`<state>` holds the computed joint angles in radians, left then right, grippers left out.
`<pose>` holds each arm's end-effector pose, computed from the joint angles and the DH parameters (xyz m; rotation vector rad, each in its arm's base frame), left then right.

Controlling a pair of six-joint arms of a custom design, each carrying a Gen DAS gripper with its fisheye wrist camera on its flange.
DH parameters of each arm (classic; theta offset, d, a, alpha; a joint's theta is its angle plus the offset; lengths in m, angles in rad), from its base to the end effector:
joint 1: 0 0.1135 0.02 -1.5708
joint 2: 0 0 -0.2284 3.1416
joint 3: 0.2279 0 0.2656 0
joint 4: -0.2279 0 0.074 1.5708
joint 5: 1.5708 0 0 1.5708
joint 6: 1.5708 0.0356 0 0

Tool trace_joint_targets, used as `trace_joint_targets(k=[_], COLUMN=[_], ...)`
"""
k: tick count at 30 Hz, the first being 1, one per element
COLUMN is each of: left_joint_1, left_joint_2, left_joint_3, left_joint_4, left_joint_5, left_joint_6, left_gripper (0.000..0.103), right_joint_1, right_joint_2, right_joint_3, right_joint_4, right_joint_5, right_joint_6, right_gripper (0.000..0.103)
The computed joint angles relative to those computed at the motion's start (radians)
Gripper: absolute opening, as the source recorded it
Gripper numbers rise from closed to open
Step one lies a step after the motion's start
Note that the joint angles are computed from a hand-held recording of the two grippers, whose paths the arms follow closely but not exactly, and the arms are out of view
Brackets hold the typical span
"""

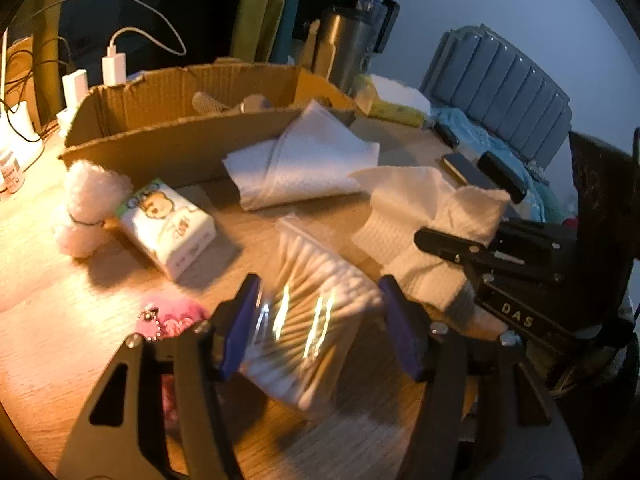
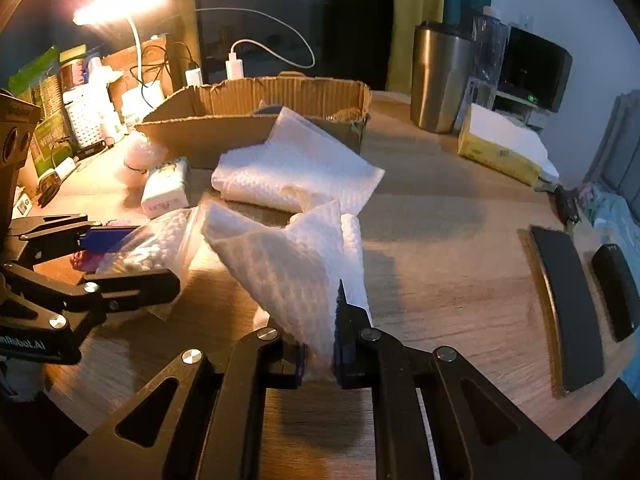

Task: Organize soft objects
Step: 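Grasp the bag of cotton swabs with the left gripper while the right holds the towel, then carry the paper towel and cotton swab bag over the cardboard box with both grippers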

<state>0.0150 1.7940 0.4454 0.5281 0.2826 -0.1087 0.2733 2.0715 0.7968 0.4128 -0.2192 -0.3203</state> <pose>0.2600 -0.0060 0.0179 -0.0140 2.3827 -0.3819 0.3189 0.0974 0.0014 -0.8013 2.2833 0.2449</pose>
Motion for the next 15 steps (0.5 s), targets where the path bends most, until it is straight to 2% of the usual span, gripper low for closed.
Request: trace_joint_targets(k=[15], left_joint_1=[0.092], left_joint_2=[-0.302], left_joint_3=[-0.09], left_joint_4=[-0.095], left_joint_5=[0.047], left_joint_6=[0.028], left_gripper=[0.061], right_joint_1=[0.041], right_joint_2=[-0.154], right_joint_3=[-0.027], right_joint_4=[-0.039], right_joint_5=[-0.018], right_joint_6=[0.016], right_gripper=[0.012])
